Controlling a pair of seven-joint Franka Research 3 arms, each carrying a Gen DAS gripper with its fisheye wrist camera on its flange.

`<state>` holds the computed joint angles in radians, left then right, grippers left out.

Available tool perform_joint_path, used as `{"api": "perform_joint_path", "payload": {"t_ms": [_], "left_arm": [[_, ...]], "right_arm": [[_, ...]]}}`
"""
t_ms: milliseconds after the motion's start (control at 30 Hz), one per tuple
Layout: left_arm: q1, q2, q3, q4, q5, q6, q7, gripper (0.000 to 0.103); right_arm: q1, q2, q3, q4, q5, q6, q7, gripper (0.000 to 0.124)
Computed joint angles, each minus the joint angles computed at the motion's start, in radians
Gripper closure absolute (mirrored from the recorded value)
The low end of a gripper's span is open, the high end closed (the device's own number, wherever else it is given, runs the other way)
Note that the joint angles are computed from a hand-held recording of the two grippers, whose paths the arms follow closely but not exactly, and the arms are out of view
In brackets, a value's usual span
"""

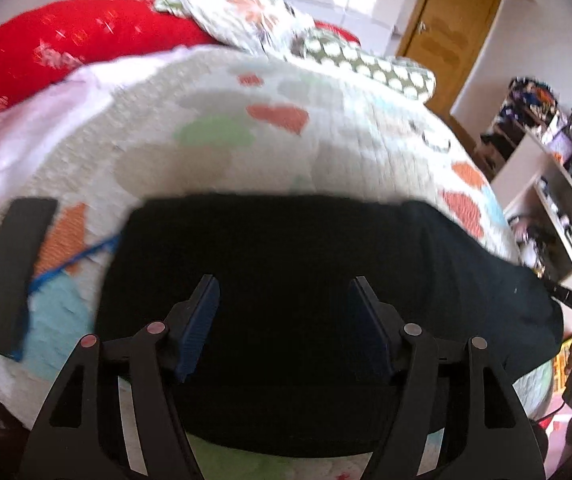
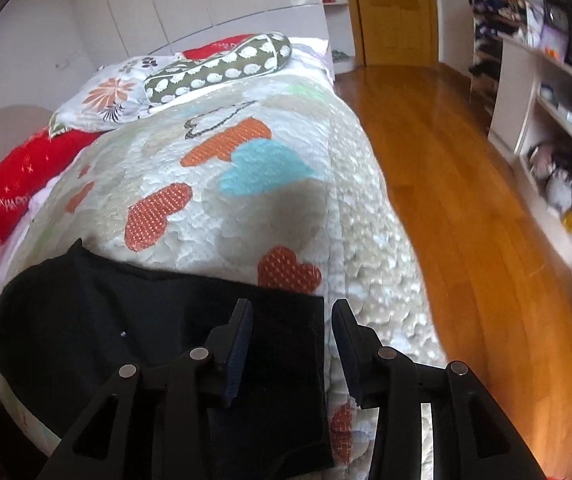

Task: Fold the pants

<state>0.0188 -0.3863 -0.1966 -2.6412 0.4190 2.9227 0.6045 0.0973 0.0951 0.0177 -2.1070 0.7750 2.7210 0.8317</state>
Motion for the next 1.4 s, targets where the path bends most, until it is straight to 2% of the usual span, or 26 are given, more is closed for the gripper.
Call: {"api": "perform_joint_path", "payload": {"t_ms": [67,133,167,233,300,333,367,400,500,567,633,667,700,733,767,800,867,967,1033,1100,1167,1200,1233,1267,1333,1400], "left_arm": [[-0.008,0.027,-0.005,0.014,-0.006,-0.005,-0.004,0.036],[0.023,0.036,-0.049,0.031,0.043,-0.026,-0.049,0.036],[0.021,0.037,-0.051,0.033,0.055,-0.029,-0.055,0.036],[0.007,0.044,-0.04,0.041,0.061,-0.029,-0.056,0.036],[0.006,0.043,-0.031,0.04,0.068,-0.005,-0.066,0.036],[0.019,0.044,-0.038,0.04,0.082,0.012,-0.084,0.036],[0.03,0.044,-0.047,0.042,0.095,0.018,-0.103,0.036],[0.036,0.05,-0.053,0.048,0.104,0.016,-0.115,0.036],[0.019,0.077,-0.05,0.068,0.112,-0.012,-0.112,0.036],[0.02,0.071,-0.058,0.066,0.141,-0.024,-0.124,0.036],[0.007,0.056,-0.047,0.054,0.144,-0.024,-0.123,0.036],[-0.005,0.049,-0.034,0.046,0.131,-0.018,-0.114,0.036],[-0.01,0.045,-0.027,0.04,0.124,-0.013,-0.108,0.036],[-0.012,0.037,-0.025,0.036,0.119,-0.013,-0.108,0.036],[-0.01,0.032,-0.027,0.033,0.117,-0.015,-0.111,0.036],[-0.01,0.029,-0.028,0.031,0.113,-0.014,-0.114,0.036],[-0.014,0.025,-0.027,0.024,0.1,-0.002,-0.117,0.036],[-0.015,0.023,-0.04,0.021,0.096,0.003,-0.123,0.036],[-0.019,0.025,-0.047,0.02,0.096,0.006,-0.127,0.036],[-0.025,0.03,-0.053,0.023,0.096,0.007,-0.126,0.036],[-0.018,0.041,-0.07,0.029,0.114,0.008,-0.139,0.036],[-0.013,0.046,-0.078,0.032,0.125,0.008,-0.148,0.036],[-0.001,0.055,-0.093,0.038,0.146,0.001,-0.166,0.036],[0.002,0.062,-0.099,0.044,0.159,-0.008,-0.178,0.036],[0.008,0.072,-0.112,0.054,0.197,-0.029,-0.205,0.036],[0.002,0.074,-0.112,0.061,0.227,-0.046,-0.225,0.036]], "right_arm": [[-0.007,0.018,0.005,0.02,0.042,-0.049,-0.024,0.084],[0.007,0.013,0.014,-0.001,0.024,-0.021,-0.032,0.084],[0.015,0.001,0.023,-0.023,0.029,0.018,-0.078,0.085],[0.031,-0.031,0.04,-0.069,0.077,0.109,-0.204,0.095],[0.049,-0.053,0.044,-0.092,0.114,0.192,-0.282,0.111],[0.064,-0.043,0.039,-0.102,0.055,0.275,-0.248,0.111],[0.081,-0.03,0.022,-0.111,-0.066,0.336,-0.155,0.111],[0.094,-0.01,0.002,-0.102,-0.131,0.355,-0.104,0.111],[0.058,0.051,0.017,-0.046,-0.139,0.298,-0.043,0.111],[0.008,0.067,0.062,-0.025,-0.044,0.28,-0.096,0.11],[-0.014,0.059,0.052,-0.01,-0.008,0.217,-0.056,0.094],[-0.016,0.047,0.045,-0.017,-0.001,0.216,-0.038,0.082],[-0.024,0.033,0.045,-0.023,0.029,0.213,-0.052,0.077],[-0.024,0.008,0.037,-0.042,0.031,0.216,-0.042,0.077],[-0.008,-0.013,0.017,-0.069,-0.037,0.243,0.027,0.077],[-0.004,-0.037,0.014,-0.093,-0.044,0.26,0.026,0.077],[-0.001,-0.09,0.018,-0.131,0.054,0.261,-0.073,0.077],[0.043,-0.161,-0.007,-0.176,0.26,0.226,-0.29,0.077],[0.081,-0.198,-0.018,-0.215,0.34,0.235,-0.401,0.077],[0.102,-0.208,-0.034,-0.235,0.374,0.214,-0.453,0.077],[0.1,-0.196,-0.034,-0.25,0.313,0.217,-0.414,0.077],[0.103,-0.181,-0.038,-0.268,0.195,0.246,-0.322,0.077],[0.072,-0.169,-0.009,-0.279,0.108,0.257,-0.252,0.077],[0.059,-0.157,-0.009,-0.276,0.091,0.23,-0.234,0.077],[0.08,-0.168,-0.036,-0.278,0.15,0.218,-0.247,0.077],[0.078,-0.188,-0.026,-0.299,0.077,0.252,-0.197,0.077]]}}
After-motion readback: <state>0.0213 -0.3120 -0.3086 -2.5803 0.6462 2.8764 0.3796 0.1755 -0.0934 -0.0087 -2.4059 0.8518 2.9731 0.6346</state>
